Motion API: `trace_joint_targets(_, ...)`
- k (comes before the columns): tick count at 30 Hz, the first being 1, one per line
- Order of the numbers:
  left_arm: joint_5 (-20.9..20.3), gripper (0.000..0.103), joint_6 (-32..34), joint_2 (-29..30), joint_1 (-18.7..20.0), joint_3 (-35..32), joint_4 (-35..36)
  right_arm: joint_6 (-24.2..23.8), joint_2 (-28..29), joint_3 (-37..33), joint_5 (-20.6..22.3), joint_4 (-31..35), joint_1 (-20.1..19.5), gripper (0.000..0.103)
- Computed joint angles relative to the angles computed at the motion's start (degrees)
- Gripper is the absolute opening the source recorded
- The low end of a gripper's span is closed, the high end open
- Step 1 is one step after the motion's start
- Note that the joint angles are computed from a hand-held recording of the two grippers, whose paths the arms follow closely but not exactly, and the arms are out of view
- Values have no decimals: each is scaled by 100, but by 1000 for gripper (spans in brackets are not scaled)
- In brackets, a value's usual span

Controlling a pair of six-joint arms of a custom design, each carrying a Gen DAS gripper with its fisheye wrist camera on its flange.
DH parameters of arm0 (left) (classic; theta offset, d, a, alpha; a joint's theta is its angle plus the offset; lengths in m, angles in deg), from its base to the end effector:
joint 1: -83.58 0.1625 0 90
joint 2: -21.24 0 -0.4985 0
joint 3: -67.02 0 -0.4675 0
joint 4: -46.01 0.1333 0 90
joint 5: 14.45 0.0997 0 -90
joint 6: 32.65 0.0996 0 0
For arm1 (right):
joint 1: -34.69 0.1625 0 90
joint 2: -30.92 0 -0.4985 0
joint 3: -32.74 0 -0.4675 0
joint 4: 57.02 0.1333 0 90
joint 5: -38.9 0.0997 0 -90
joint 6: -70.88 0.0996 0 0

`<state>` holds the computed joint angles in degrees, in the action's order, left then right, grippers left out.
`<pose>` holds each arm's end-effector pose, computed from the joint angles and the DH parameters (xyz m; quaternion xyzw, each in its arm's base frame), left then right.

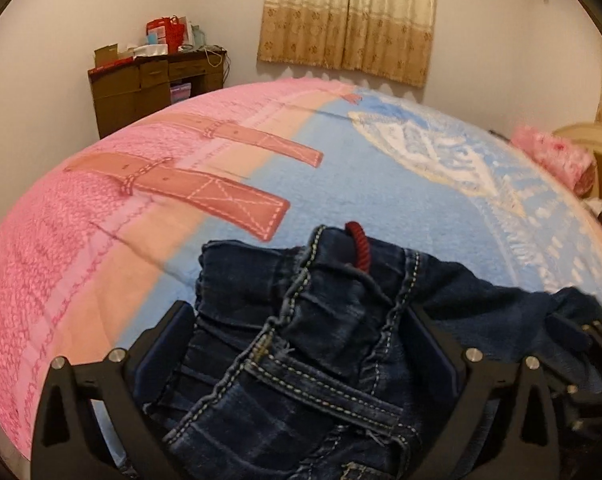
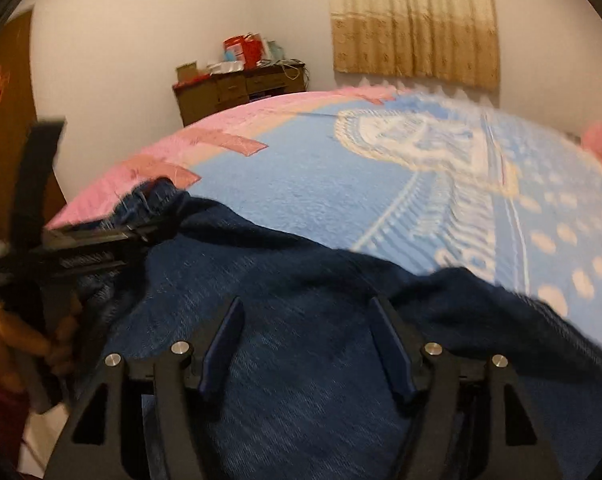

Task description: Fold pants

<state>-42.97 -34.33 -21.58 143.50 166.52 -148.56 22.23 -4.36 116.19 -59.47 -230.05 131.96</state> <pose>-0.1721 -0.7377 0.1528 -0.0084 0.8124 -0.4633 0.3539 0.2263 -0.8349 0.0782 0.4268 -0.8507 0.2549 0.1707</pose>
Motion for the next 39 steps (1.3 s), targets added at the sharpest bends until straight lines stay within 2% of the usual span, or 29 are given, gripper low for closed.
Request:
trace_joint_targets(1, -67, 103, -32, -58, -26, 96, -88, 40, -50, 40, 124, 25, -28, 68)
trace_joint_targets(3, 2, 102, 134, -107, -140, 234, -391, 333, -277, 192, 724, 91, -148, 68)
trace_joint_targets(5, 212, 102, 533, -48, -253, 246, -882, 595, -576, 530, 1341, -395, -276, 67)
trace_joint_targets(7, 403, 102, 950, 36, -373, 188, -1390, 575, -910, 885, 1648, -974, -390, 67)
trace_joint_targets(8, 410, 102, 1042, 56, -408, 171, -1528, 551, -1005, 981, 1662, -1157, -418, 67)
trace_joint_targets(10, 264, 102, 1057, 90, -470, 140, -1604, 554, -1282, 1219, 1514, -1557, -530, 66)
trace_joint_targets(12, 59, 102, 971, 136, -504, 117, -1335, 698, -1553, 1401, 1272, -1912, -711, 66)
trace_joint_targets(13, 57, 102, 955, 183, -522, 84, -1201, 758, -1685, 1520, 1184, -2092, -812, 62)
trace_joint_targets(16, 214, 102, 976, 389, -575, -64, -907, 1006, -2103, 1719, 658, -2431, -1171, 44)
trace_joint_targets(20, 537, 102, 697, 556, -621, -120, -480, 1289, -2643, 1734, 26, -3013, -1796, 44)
trace_joint_targets(23, 843, 103, -54, 595, -540, -169, 333, 1976, -2945, 1492, -254, -2969, -2293, 44)
trace_joint_targets(25, 898, 103, -130, 665, -507, -188, 151, 2168, -3008, 1289, -397, -2893, -2515, 44)
trace_joint_targets(27, 1069, 103, -180, 732, -526, -262, 194, 2085, -2957, 1003, -725, -2791, -2667, 44)
trace_joint_targets(33, 1244, 103, -1307, 622, -531, -270, 1193, 2199, -2933, 476, -317, -2026, -3011, 44)
trace_joint_targets(35, 1280, 103, -1674, 580, -525, -288, 1535, 2153, -2844, 324, -378, -1676, -2991, 44)
trace_joint_targets(37, 1342, 103, -1876, 588, -526, -323, 1723, 1818, -2722, 193, -704, -1519, -2963, 44)
trace_joint_targets(39, 1396, 103, -2000, 599, -519, -356, 1840, 1313, -2628, 152, -720, -1793, -2924, 44)
